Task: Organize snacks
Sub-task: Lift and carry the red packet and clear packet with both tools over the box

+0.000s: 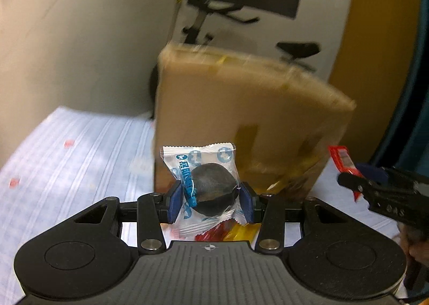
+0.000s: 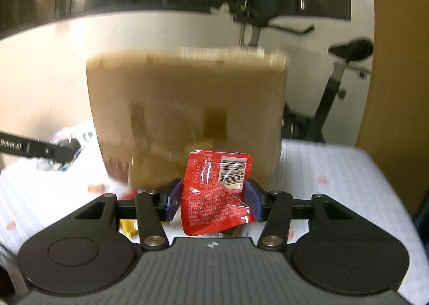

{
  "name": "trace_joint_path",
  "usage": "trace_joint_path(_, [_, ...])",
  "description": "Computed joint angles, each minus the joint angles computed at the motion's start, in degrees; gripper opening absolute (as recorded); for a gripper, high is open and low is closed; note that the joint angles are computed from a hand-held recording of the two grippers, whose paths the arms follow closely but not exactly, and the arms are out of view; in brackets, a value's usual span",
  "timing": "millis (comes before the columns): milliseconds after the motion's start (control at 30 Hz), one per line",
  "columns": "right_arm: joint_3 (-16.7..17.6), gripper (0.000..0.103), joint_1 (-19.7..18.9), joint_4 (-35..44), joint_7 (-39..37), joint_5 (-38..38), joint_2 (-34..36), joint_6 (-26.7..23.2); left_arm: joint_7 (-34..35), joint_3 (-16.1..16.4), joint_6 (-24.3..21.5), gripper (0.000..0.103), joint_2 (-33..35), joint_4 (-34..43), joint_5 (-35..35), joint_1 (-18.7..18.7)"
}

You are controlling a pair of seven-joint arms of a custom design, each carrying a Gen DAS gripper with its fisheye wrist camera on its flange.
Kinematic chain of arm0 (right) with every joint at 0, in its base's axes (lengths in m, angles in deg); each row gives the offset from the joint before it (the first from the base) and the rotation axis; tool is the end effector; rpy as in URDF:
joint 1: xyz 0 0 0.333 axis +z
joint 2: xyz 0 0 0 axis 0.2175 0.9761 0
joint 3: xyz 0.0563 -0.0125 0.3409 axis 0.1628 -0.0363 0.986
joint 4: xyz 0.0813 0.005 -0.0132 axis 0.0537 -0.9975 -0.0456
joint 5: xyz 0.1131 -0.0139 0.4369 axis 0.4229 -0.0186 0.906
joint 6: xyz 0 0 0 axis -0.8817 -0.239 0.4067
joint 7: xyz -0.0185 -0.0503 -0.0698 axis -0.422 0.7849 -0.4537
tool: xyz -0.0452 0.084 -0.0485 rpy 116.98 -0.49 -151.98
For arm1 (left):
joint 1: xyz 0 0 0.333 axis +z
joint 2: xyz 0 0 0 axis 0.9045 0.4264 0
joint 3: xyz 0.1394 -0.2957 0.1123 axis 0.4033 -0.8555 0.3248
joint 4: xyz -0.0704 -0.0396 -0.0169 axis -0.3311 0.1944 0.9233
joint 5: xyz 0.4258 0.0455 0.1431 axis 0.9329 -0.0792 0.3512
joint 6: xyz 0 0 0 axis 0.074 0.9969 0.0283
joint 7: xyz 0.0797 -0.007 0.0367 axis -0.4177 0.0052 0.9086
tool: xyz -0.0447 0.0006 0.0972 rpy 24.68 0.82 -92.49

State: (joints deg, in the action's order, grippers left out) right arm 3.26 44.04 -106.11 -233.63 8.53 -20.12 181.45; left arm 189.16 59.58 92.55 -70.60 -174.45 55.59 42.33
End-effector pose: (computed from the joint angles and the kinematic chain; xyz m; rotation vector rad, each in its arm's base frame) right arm 0.3861 0.4420 0.5416 -1.4232 1.6386 -1.0391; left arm 0.5154 -0.3930 0.5524 -1.2684 2.1345 -1.3568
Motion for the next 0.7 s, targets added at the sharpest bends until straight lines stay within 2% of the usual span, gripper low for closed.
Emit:
trace_joint_path(133, [0.3, 0.053, -0.9, 1.0, 1.9, -5.2, -1.9, 0.1, 17.4, -0.6, 0.4, 0.047, -0.5, 3.1, -16.8, -1.5])
trace_joint_path(233, [0.1, 0.054, -2.0, 2.0, 3.9, -8.2, -2.8, 1.7, 25.9, -1.0, 0.3, 0.047, 0.2, 6.6, -24.7, -1.9])
trace_joint_path(300, [-0.2, 0.054, -2.8, 2.9, 4.5, -9.8, -3.1, 2.9, 28.9, -1.7, 0.9, 0.047, 1.4, 9.1, -26.9, -1.7])
trace_joint_path(433, [-1.2, 0.054, -4.7, 5.1, 4.4, -11.4, -2.7, 5.6, 28.5, -3.9, 1.8, 0.047, 5.3, 14.8, -24.7, -0.4])
trace_joint_path(467, [-1.6, 0.054, -5.2, 5.7, 3.8, -11.7, -2.4, 6.5, 25.4, -3.1, 2.2, 0.047, 6.7, 16.2, -20.7, -1.1])
trace_joint_path(533, [-2.3, 0.054, -6.1, 7.2, 1.8, -12.1, -1.5, 7.8, 16.6, 1.0, 1.0, 0.047, 9.7, 19.9, -10.9, -4.5])
trace_joint_path(633, [-3.6, 0.054, -7.1, 10.0, -0.7, -10.8, 0.9, 9.8, 6.0, 5.4, -3.9, 0.047, 15.0, 27.3, -2.1, -7.7])
trace_joint_path(700, [-4.3, 0.054, -7.3, 12.4, -3.4, -8.9, 3.0, 9.4, 1.9, 6.7, -6.8, 0.047, 18.3, 31.8, 2.2, -8.6])
